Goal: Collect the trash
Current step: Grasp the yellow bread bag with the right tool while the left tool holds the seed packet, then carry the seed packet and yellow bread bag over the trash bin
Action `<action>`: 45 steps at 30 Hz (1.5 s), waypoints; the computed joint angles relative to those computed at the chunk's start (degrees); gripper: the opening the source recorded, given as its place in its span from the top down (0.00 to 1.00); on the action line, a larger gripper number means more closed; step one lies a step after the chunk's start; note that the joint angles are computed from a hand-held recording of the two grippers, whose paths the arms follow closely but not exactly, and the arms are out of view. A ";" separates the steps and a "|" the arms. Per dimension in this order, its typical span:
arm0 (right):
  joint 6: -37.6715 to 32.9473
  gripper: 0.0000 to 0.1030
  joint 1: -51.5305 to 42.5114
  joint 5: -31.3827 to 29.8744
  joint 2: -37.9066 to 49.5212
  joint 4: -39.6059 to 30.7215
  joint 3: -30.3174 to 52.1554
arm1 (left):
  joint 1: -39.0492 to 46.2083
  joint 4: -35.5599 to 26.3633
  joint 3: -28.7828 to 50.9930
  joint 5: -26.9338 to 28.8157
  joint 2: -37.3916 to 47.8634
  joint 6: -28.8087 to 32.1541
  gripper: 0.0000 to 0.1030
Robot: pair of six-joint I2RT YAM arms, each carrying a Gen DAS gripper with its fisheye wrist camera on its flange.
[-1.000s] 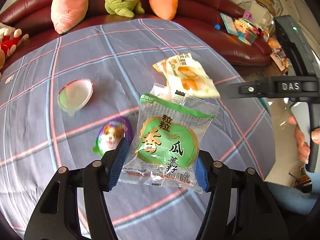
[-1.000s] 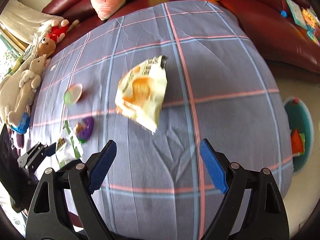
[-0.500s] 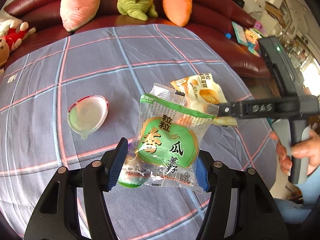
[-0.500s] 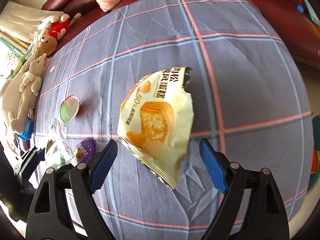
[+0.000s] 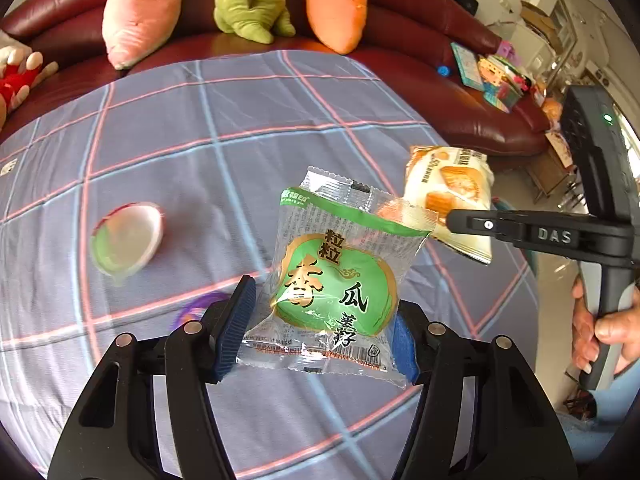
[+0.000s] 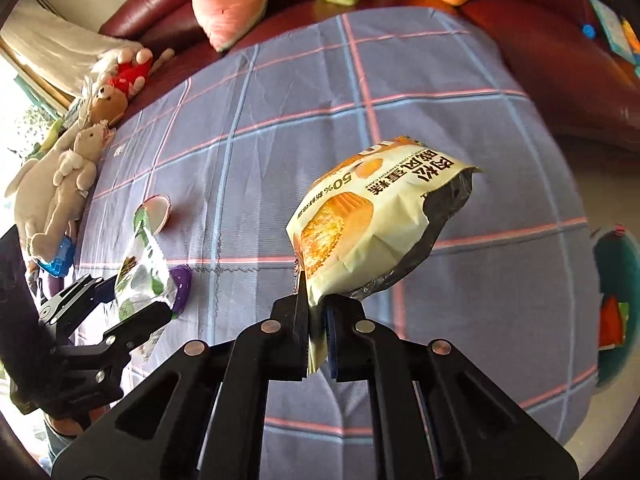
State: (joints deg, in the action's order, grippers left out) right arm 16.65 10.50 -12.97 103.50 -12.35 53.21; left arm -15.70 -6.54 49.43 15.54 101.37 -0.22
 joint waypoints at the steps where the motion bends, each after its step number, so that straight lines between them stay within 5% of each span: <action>1: -0.52 0.94 -0.92 -0.10 -1.50 0.21 -1.48 | -1.06 0.05 0.21 -0.20 0.15 -0.62 0.39; 14: -10.64 0.94 -21.83 -6.35 -15.55 -2.10 -13.14 | -18.01 -0.92 10.15 -6.02 6.75 -7.93 0.39; 22: -20.90 0.94 -39.52 -12.57 -15.52 -4.74 -13.76 | -26.72 -5.83 22.59 -8.76 14.96 -10.20 0.39; 36: -33.99 0.94 -61.95 -19.44 -3.27 -8.84 -5.74 | -36.74 -19.68 51.03 -10.98 33.73 -10.96 0.39; 45: -37.62 0.93 -69.43 -20.32 4.36 -11.88 1.37 | -41.07 -33.92 81.32 -10.82 51.48 -10.02 0.39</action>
